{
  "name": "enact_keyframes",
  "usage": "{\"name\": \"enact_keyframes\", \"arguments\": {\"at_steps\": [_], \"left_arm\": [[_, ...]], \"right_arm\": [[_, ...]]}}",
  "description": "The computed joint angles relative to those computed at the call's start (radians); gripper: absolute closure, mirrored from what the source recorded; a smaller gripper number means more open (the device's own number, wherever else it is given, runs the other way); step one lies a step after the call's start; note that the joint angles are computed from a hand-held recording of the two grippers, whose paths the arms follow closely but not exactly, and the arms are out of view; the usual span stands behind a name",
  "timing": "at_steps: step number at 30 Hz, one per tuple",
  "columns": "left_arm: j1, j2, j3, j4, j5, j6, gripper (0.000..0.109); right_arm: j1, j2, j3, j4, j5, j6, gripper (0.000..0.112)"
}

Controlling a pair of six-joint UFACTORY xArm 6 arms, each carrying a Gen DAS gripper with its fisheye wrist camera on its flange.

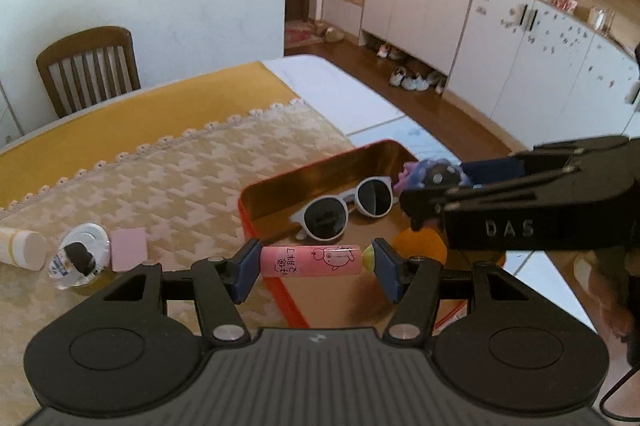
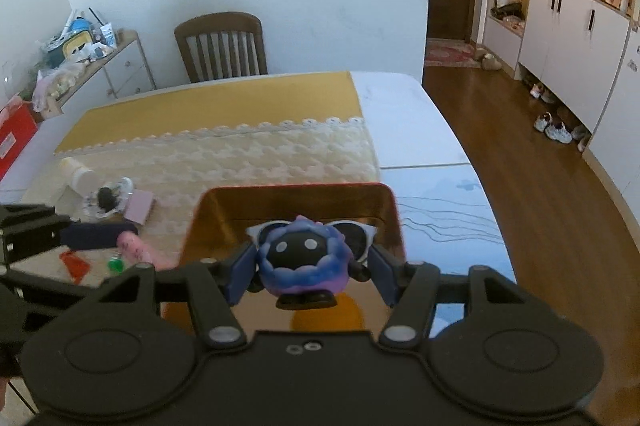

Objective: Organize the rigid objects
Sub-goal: 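Carry the lip balm and purple plush into the red tin box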

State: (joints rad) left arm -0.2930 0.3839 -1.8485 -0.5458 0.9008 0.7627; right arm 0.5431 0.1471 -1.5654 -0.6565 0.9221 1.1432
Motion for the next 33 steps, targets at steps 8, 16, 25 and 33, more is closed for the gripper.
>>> {"name": "enact_keyframes", "arguments": {"at_steps": [8, 16, 25, 33], "left_arm": [[-0.061, 0.030, 0.008, 0.099, -0.029, -0.088, 0.049], [-0.095, 0.041, 0.032, 0.174, -0.069, -0.148, 0.049], [-0.105, 0.084, -0.004, 0.235, -0.048, -0.214, 0.049], [-0.123, 0.118, -0.034, 0.282, -0.040, -0.217, 0.049]], "right_arm": [[-0.079, 0.027, 0.010, 0.115, -0.093, -0.142, 0.052], [-0.104, 0.080, -0.020, 0.213, -0.115, -0.266, 0.052], [-0.114, 0.110, -0.035, 0.262, -0.093, -0.306, 0.052], [-0.117, 0.141, -0.080, 0.287, -0.053, -0.330, 0.051]]}}
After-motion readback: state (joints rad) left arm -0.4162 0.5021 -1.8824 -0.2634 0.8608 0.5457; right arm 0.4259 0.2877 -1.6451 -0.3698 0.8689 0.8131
